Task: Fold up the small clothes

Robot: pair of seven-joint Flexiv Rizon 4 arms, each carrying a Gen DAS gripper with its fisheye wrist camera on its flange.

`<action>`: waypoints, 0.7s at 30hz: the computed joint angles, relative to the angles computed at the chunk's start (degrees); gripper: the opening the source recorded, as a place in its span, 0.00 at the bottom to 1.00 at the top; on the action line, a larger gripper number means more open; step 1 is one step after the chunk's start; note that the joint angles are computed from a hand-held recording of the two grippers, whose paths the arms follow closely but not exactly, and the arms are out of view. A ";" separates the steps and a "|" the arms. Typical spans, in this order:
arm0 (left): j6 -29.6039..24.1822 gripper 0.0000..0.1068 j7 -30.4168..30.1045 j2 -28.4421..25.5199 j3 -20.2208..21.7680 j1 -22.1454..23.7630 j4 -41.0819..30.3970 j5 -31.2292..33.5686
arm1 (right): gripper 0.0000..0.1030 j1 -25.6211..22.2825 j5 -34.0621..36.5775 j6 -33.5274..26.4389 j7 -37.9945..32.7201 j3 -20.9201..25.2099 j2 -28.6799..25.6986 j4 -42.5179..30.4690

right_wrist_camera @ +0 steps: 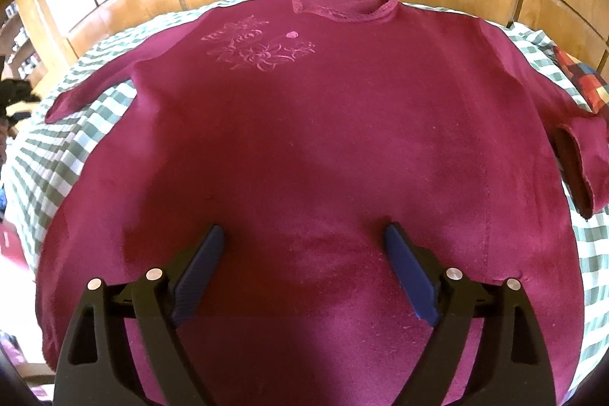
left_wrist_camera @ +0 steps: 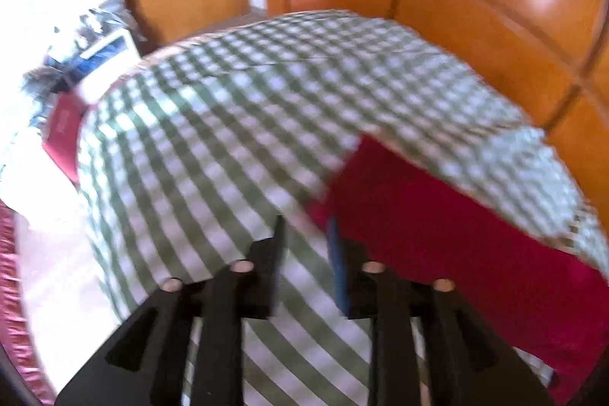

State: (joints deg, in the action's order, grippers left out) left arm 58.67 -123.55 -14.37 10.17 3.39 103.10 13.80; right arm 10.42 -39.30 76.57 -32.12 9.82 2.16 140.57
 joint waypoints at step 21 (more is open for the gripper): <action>20.74 0.44 41.90 -1.13 -19.91 -20.74 14.29 -29.17 | 0.40 -24.09 -24.45 -5.23 8.10 -6.14 4.38 2.27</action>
State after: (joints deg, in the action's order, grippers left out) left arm 79.40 -81.65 -15.50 -9.75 -17.36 117.40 -15.37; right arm -13.66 -63.75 71.34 -24.01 3.68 6.53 142.84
